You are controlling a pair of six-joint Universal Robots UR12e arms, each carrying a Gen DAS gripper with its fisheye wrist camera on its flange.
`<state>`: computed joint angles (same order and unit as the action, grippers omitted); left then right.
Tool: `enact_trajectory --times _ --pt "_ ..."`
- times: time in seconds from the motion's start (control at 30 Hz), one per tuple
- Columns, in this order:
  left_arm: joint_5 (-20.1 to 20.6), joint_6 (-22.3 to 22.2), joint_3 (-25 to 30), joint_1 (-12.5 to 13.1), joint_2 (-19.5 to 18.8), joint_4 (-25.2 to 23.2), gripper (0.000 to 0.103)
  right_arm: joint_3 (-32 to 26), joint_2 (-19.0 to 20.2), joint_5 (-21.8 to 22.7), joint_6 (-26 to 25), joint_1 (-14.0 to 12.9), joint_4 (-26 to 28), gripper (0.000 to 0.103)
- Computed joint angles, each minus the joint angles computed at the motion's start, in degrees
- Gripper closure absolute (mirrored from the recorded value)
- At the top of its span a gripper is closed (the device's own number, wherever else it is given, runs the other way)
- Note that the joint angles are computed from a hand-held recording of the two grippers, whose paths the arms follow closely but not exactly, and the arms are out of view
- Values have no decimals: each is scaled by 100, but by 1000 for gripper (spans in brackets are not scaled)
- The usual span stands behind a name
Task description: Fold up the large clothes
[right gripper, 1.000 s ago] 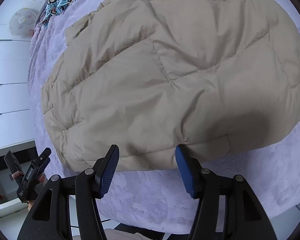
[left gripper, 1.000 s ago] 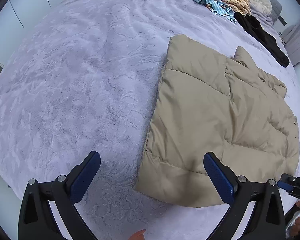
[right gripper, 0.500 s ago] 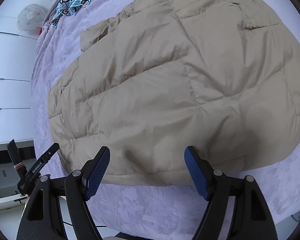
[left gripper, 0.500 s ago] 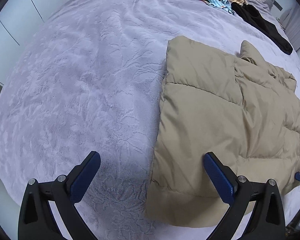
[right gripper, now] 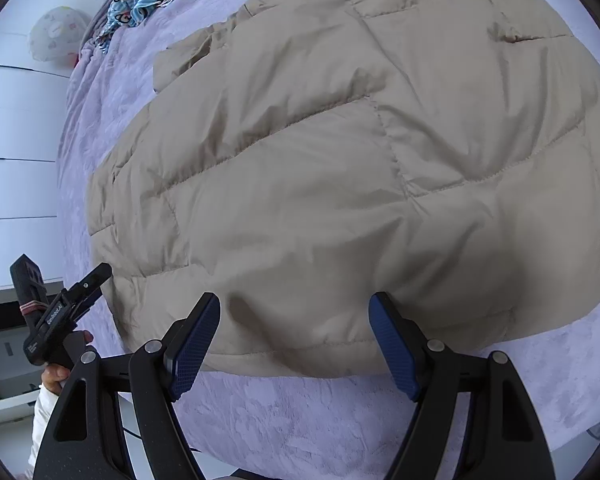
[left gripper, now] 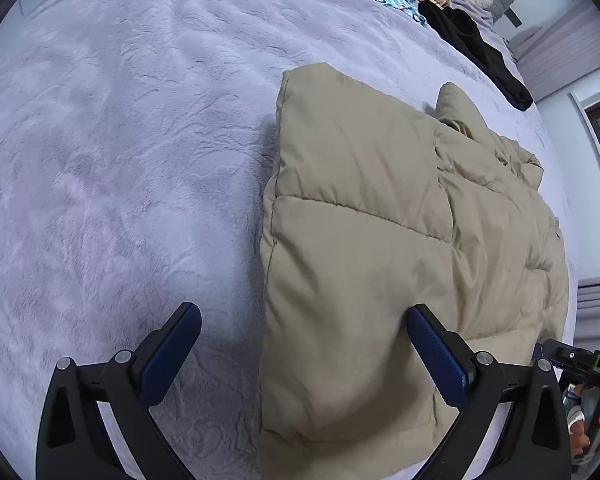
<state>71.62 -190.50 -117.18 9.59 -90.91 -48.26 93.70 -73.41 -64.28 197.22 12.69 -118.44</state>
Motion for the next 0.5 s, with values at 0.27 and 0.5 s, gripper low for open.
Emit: enact_trajectory --times 0.27,0.5 --pt "-1933 1085 233 251 -586 -650 0 17 3 -45 4 5 -29 23" --pt "-1756 1245 552 23 -880 -893 0 -11 -11 -110 -7 26 -61 23"
